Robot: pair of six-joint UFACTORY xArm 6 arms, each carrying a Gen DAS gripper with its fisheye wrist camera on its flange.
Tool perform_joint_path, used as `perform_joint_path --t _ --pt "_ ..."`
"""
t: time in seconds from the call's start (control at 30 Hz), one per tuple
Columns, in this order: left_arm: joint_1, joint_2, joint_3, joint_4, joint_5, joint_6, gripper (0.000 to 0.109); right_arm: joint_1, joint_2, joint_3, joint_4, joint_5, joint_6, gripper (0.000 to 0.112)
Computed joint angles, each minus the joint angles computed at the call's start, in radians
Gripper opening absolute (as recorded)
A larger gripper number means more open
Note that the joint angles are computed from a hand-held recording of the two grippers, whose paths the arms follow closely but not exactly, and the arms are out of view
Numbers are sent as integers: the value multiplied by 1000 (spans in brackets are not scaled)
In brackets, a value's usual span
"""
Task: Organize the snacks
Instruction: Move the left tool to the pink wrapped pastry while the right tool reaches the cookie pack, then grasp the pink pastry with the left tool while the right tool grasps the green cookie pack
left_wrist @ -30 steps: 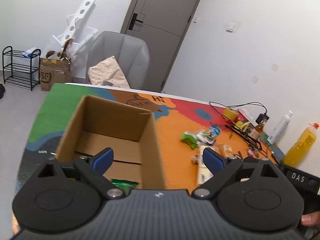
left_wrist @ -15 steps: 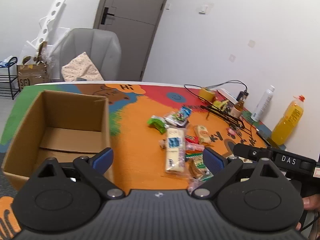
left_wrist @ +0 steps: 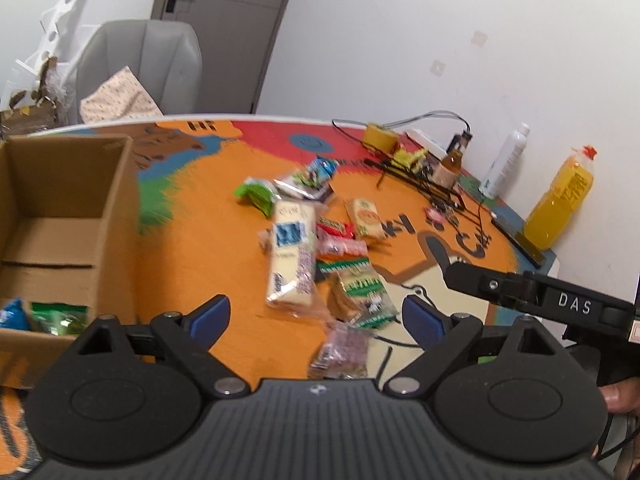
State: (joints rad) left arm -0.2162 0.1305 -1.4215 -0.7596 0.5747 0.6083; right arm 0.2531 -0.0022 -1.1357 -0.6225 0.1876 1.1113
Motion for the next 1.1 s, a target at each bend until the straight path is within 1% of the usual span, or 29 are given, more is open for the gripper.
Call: perform_joint_path --t 0.1,0.3,0.37,0.5,0.53,0.57,0.6,0.63,0.67,0.7,0.73,0.93,1.1 --pt "-14 23 -8 12 -3 -5 90 -10 3 19 55 -20 -39 98" --pt "-34 71 -30 52 5 -49 81 -20 15 41 148 -36 -106 96" --pt "-41 86 -37 57 10 -55 77 -20 21 47 191 -45 -144 93" --pt "-58 111 -43 64 7 -58 76 -15 35 46 253 -59 -205 89" --pt "-61 120 -48 71 11 -65 74 -13 39 43 264 -58 -214 87" --pt "-62 126 -50 73 18 -67 66 -11 44 40 279 -58 -231 86" --pt "-65 135 -55 77 24 -69 62 -10 48 38 291 -59 -242 85" --pt "-68 141 -57 92 24 -80 53 -7 53 35 309 -60 -260 84" --pt "-76 137 -42 98 -10 -79 45 -4 59 32 327 -62 -277 83" --pt "-77 137 -40 108 -17 -81 41 -2 65 28 339 -65 -291 83" --pt "-74 139 -46 97 -1 -77 35 1 73 22 343 -65 -298 82" --pt "-56 121 -33 97 2 -88 32 10 119 -20 334 -63 -308 79" --pt "-35 107 -25 80 5 -86 31 18 158 -67 313 -48 -305 79"
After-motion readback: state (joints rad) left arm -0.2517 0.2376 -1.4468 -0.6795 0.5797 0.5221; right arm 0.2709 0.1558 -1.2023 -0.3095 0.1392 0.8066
